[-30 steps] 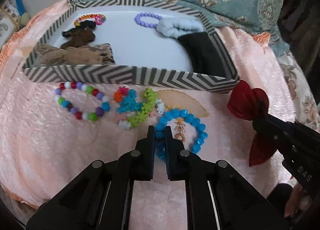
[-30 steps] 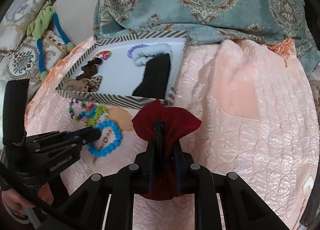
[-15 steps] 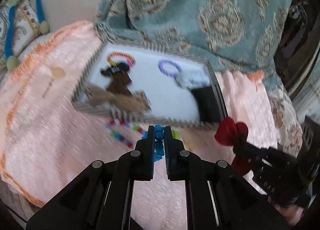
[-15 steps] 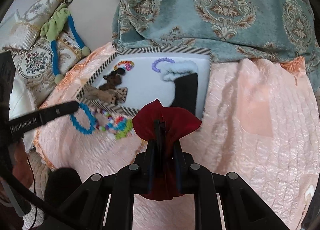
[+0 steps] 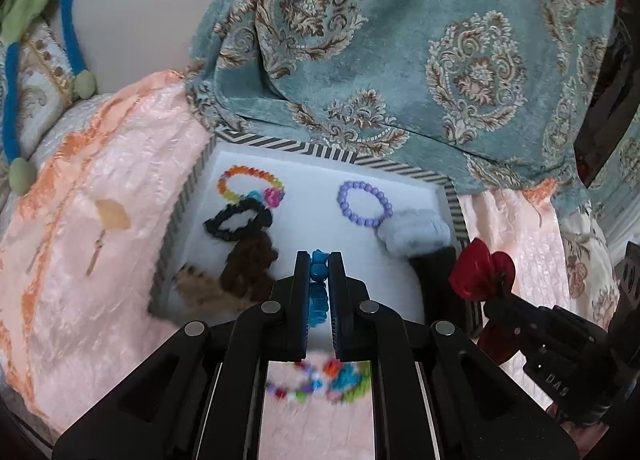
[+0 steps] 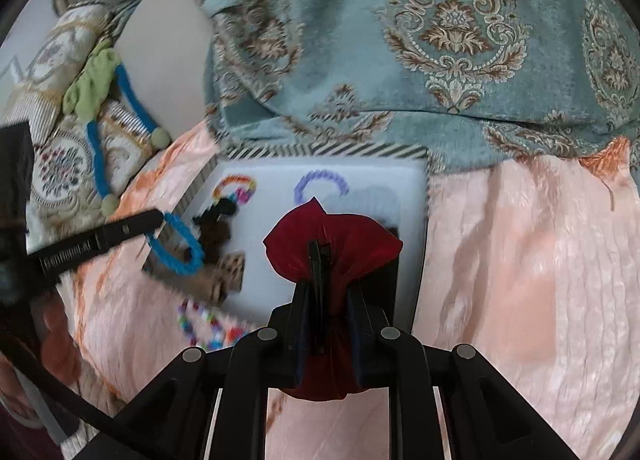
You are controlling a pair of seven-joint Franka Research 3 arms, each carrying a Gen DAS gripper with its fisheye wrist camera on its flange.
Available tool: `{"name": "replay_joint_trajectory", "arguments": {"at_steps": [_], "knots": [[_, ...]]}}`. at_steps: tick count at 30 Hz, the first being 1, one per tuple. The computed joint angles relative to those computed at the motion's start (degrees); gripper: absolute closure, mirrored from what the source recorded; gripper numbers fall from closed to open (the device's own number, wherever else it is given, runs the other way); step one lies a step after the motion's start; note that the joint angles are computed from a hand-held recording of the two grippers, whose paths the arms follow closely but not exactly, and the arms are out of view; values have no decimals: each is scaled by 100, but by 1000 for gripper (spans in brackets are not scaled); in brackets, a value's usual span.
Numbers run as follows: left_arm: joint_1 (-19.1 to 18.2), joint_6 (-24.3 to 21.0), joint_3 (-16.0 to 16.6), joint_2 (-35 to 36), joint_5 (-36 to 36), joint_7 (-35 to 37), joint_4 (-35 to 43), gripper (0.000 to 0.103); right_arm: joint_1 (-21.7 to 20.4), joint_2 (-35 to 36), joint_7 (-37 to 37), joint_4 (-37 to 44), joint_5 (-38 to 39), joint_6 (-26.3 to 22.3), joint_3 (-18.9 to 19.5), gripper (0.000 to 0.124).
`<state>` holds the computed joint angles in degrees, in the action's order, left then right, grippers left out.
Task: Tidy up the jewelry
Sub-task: 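Carry the blue bracelet and red bow into the tray and open both tools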
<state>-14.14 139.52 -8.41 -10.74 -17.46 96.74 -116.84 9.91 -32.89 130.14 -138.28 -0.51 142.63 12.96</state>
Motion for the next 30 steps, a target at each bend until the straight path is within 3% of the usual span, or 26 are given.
{"name": "replay_joint_trajectory", "arguments": {"at_steps": [7,13,19,23,25,30], "knots": [[83,-17,-239,1086,234,-325,926,96,-90,958,-10,543,33,404,-182,108],[242,-133,-372,2024,901,-761,1751,96,-38,1931,104,1219,-288,453,-280,108],[433,-295,-422,2423,1293,-953,2049,96,163,2714,336,1729,-511,530,-519,108],[521,-198,-459,2382,1323,-959,1868,94,297,2835,420,1647,-395,757,-705,106],[549,-167,-471,2317,1315,-944,1757,90,340,2729,306,1497,-188,896,-767,101],[613,48,-493,1952,1078,-808,1292,58,321,2147,286,1011,73,1090,-732,86]]}}
